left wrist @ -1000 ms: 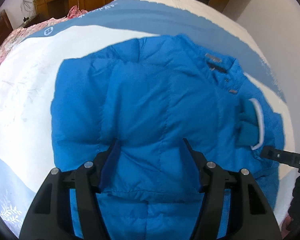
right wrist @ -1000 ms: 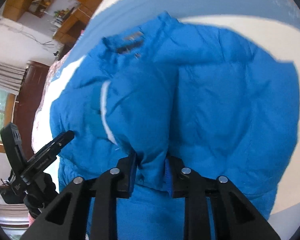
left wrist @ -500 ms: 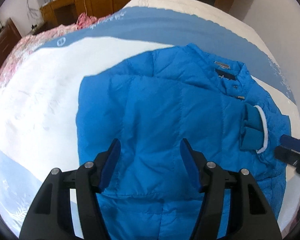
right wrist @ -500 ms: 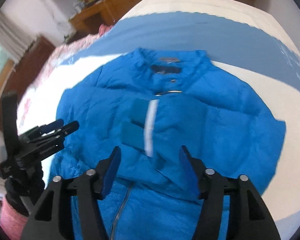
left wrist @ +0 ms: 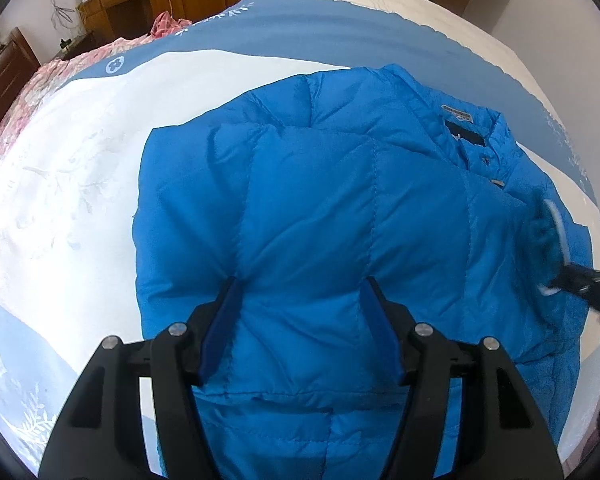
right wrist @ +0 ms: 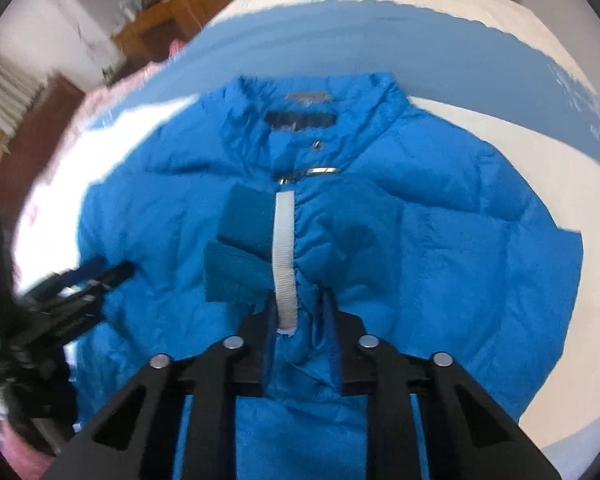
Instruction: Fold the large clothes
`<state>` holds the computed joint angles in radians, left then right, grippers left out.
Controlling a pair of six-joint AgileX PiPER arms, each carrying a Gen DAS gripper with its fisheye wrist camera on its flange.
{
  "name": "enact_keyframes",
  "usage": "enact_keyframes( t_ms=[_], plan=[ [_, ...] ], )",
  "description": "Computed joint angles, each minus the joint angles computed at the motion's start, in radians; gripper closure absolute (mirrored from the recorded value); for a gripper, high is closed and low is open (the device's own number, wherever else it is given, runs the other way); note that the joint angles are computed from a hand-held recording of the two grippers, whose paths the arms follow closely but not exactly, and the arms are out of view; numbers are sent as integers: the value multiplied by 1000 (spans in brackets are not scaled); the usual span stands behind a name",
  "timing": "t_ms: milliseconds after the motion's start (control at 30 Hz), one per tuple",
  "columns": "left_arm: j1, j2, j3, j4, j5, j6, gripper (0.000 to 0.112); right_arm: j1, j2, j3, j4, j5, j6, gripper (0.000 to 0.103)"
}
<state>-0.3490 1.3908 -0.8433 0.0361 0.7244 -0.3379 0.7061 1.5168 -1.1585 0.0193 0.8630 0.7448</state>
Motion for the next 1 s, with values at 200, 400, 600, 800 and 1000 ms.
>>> enact_keyframes(
  t_ms=[200, 400, 600, 800, 1000],
  plan=[
    [-3, 6, -1, -1, -6, -5, 50, -125, -211, 138, 26, 26, 3, 84],
    [-13, -4, -13, 6, 21, -11, 52, -262, -395, 236, -77, 196, 61, 82],
    [-102, -13, -98, 22, 49, -59, 52, -205, -369, 194, -92, 129, 56, 77],
    [-174, 129, -223, 144, 45, -170, 52, -157, -141, 125, -141, -3, 93, 77],
    [-75, 261, -275, -12, 27, -13, 51, -290, -65, 243, 21, -135, -50, 76]
  ],
)
